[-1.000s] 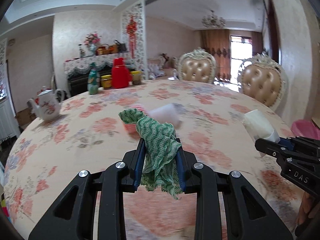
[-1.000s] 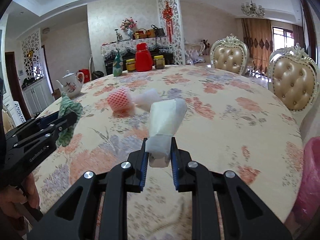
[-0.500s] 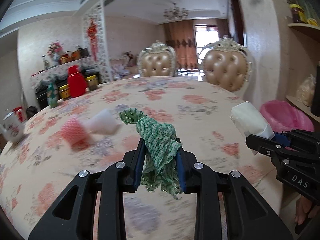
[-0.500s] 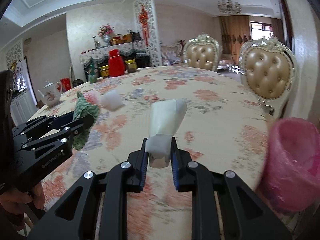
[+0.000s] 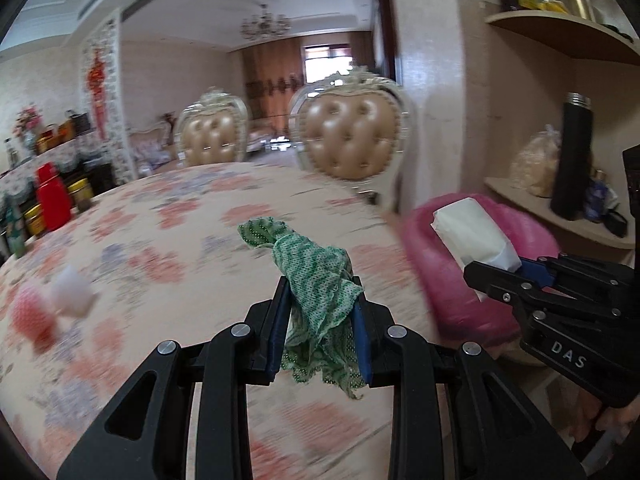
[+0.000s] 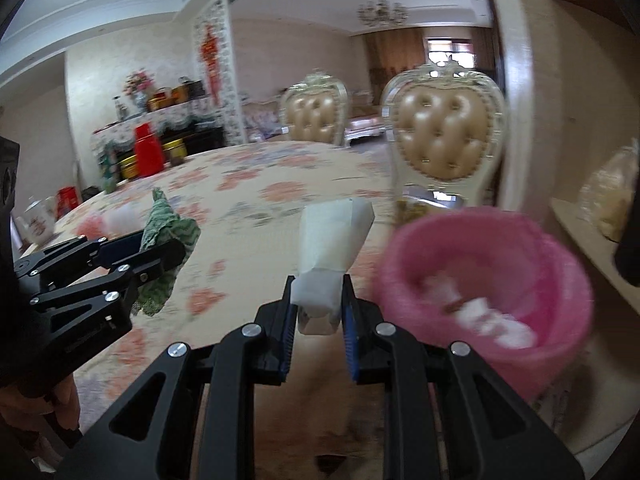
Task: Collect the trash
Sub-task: 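Carry the foam block and green cloth to the pink bin, then open both tools over the pink bin to drop block and cloth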
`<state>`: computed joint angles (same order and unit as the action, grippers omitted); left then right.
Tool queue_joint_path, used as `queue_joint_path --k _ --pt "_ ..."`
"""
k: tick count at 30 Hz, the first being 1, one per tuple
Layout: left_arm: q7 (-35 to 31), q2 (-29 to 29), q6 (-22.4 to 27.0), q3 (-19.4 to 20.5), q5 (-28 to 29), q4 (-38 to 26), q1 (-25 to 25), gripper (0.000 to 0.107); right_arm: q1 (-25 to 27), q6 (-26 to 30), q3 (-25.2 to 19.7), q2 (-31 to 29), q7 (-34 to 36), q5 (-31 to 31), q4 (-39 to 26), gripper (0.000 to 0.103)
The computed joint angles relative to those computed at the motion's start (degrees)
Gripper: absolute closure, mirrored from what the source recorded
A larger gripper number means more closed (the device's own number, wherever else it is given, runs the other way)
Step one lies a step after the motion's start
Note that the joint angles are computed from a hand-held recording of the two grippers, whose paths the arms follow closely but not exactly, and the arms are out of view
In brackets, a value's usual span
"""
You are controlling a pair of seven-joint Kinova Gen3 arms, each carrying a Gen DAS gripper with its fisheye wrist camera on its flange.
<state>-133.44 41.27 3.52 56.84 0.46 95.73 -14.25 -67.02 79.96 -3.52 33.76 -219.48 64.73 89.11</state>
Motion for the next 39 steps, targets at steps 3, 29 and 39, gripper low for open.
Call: queue_joint_path --k 3,29,39 --pt "-1.0 1.8 3.0 0.9 0.4 -3.0 2.8 0.081 -0.7 3.5 -0.2 -2.2 -3.4 -2.3 4.2 0.082" --pt "-12.3 11.9 20.4 -14.7 15.1 -30.4 29.8 0.025 10.5 1.1 -7.7 -11.5 -17.4 -5.7 25.8 0.064" --pt "-11.6 8.9 23.7 -20.8 23.8 -30.7 28.7 0.024 9.2 3.4 -7.9 -10.9 -17.1 -6.8 23.6 0.051"
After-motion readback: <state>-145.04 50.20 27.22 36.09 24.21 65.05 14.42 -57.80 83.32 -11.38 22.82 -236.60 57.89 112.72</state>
